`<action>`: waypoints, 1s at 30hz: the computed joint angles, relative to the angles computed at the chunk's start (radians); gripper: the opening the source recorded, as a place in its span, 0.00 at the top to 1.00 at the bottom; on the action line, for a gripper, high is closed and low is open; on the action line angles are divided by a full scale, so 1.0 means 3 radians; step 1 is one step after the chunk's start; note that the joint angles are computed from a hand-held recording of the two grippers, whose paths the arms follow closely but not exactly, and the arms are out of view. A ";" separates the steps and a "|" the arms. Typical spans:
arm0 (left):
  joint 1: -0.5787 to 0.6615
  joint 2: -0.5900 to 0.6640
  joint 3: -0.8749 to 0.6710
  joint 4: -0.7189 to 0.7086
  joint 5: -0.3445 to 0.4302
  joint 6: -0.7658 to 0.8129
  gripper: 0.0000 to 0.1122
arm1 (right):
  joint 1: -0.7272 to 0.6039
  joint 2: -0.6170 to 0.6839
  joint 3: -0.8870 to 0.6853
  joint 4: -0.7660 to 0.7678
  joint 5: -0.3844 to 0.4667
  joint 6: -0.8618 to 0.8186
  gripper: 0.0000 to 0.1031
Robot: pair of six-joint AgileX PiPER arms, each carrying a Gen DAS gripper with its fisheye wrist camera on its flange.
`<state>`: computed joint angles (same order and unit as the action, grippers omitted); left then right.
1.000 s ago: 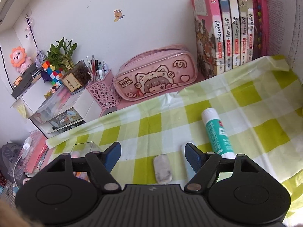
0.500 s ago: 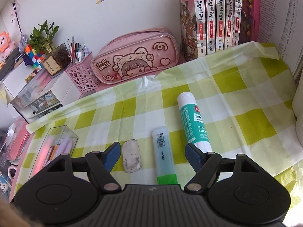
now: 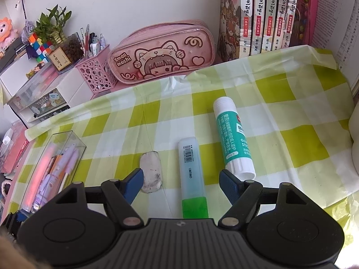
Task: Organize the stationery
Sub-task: 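Move the right gripper to the green-capped pale blue highlighter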
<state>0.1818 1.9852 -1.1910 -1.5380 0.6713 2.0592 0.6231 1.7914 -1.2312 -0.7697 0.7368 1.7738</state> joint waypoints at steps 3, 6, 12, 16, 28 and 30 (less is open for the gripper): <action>0.0000 0.0000 0.0000 0.0000 0.0000 0.0000 0.21 | 0.0006 0.0040 -0.0059 0.0087 0.0047 -0.0160 0.31; 0.0001 0.0001 0.0000 -0.0001 0.0001 0.0001 0.21 | 0.0005 0.0078 -0.0114 0.0174 0.0063 -0.0319 0.38; 0.0000 0.0001 0.0000 -0.0003 0.0001 0.0003 0.21 | 0.0029 0.0170 -0.0235 0.0289 0.0144 -0.0564 0.49; 0.0001 0.0001 0.0001 -0.0003 0.0002 0.0004 0.21 | 0.0051 0.0206 -0.0292 0.0293 0.0234 -0.0634 0.56; 0.0000 0.0003 0.0001 -0.0007 0.0002 0.0008 0.21 | 0.0100 0.0285 -0.0400 0.0228 0.0457 -0.0732 0.79; 0.0002 0.0002 0.0002 -0.0006 0.0003 0.0007 0.21 | 0.0106 0.0297 -0.0417 0.0217 0.0476 -0.0737 0.79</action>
